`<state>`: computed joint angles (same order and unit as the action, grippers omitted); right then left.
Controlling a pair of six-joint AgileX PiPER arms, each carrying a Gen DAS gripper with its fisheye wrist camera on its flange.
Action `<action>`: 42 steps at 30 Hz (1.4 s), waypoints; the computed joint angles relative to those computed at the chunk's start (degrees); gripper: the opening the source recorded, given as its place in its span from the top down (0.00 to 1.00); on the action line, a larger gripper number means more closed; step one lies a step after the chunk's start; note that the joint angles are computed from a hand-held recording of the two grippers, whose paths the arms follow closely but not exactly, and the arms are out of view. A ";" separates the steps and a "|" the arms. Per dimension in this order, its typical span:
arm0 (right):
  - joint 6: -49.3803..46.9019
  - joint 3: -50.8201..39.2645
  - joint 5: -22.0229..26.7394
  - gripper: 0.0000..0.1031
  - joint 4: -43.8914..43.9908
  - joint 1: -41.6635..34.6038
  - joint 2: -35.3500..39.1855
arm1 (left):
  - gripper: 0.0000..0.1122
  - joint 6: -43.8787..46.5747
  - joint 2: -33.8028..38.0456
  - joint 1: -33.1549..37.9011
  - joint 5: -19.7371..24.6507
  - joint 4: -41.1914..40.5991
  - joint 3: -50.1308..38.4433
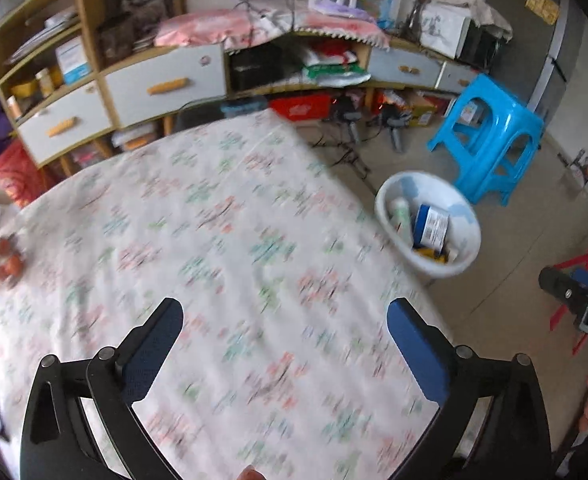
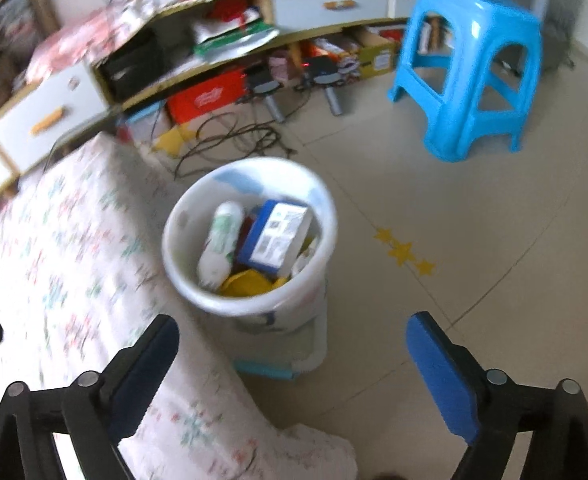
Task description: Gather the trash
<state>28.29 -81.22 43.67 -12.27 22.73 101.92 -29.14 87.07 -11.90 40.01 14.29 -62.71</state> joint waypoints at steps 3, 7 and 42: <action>1.32 0.26 3.52 0.05 -2.34 4.61 -2.15 | 0.08 0.70 -6.97 0.14 1.91 -1.32 5.70; 4.97 3.57 5.00 0.02 -6.14 10.91 -6.46 | 0.08 -1.85 -15.40 -1.65 3.28 -0.09 12.02; 30.56 18.90 0.93 0.01 -23.07 24.53 -15.42 | 0.08 -23.49 -28.77 -14.39 6.45 14.11 23.64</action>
